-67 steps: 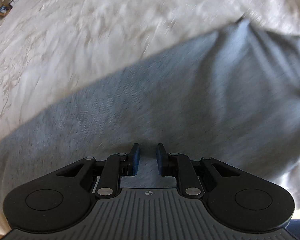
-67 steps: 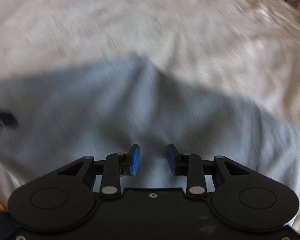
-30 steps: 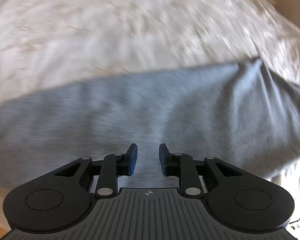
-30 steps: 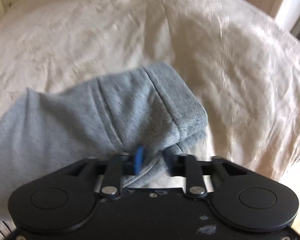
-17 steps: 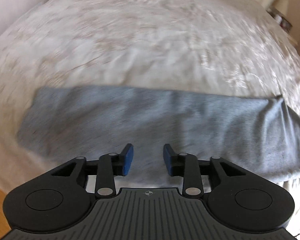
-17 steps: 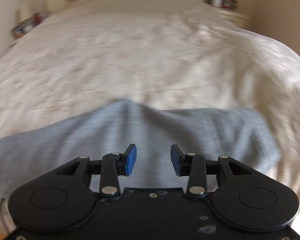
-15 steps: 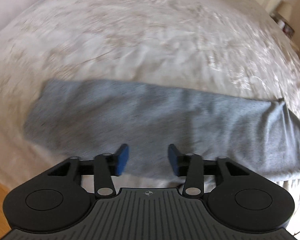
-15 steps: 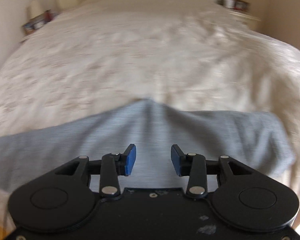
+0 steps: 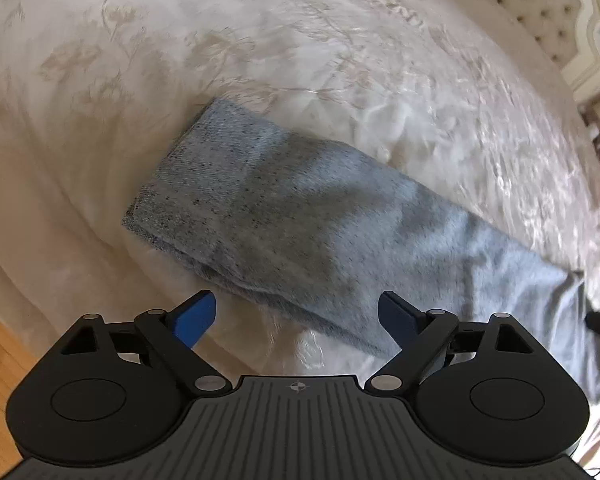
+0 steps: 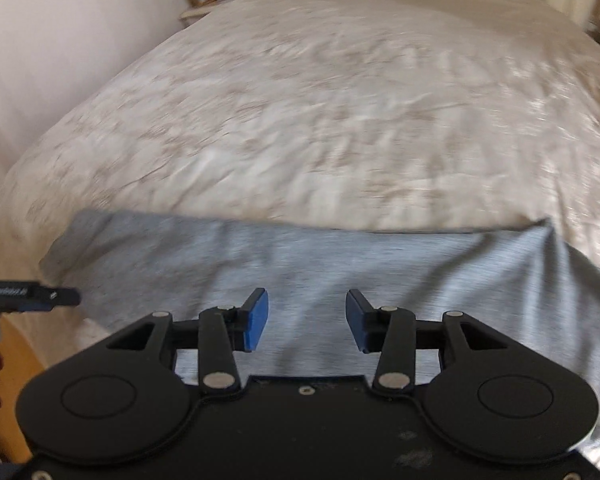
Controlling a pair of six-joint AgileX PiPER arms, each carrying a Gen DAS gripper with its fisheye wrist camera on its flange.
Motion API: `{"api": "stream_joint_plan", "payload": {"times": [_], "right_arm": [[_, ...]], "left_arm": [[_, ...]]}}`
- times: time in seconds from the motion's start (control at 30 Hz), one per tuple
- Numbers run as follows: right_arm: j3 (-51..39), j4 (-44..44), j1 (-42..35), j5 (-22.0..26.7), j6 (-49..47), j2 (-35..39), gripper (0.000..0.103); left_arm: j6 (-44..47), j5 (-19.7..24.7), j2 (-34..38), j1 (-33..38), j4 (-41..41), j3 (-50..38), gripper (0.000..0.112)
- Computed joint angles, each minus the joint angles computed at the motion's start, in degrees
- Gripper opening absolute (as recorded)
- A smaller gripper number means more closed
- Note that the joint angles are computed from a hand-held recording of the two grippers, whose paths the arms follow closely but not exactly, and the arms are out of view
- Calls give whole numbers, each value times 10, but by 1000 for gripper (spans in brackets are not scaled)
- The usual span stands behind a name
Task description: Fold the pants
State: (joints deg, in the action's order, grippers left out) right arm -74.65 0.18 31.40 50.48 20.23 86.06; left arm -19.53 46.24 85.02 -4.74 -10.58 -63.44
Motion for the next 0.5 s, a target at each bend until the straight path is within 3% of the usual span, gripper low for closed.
{"api": "stream_joint_plan", "payload": {"times": [0.5], "right_arm": [[-96, -1, 75, 42, 26, 85, 46]], "left_arm": [[141, -59, 66, 103, -106, -7, 90]]}}
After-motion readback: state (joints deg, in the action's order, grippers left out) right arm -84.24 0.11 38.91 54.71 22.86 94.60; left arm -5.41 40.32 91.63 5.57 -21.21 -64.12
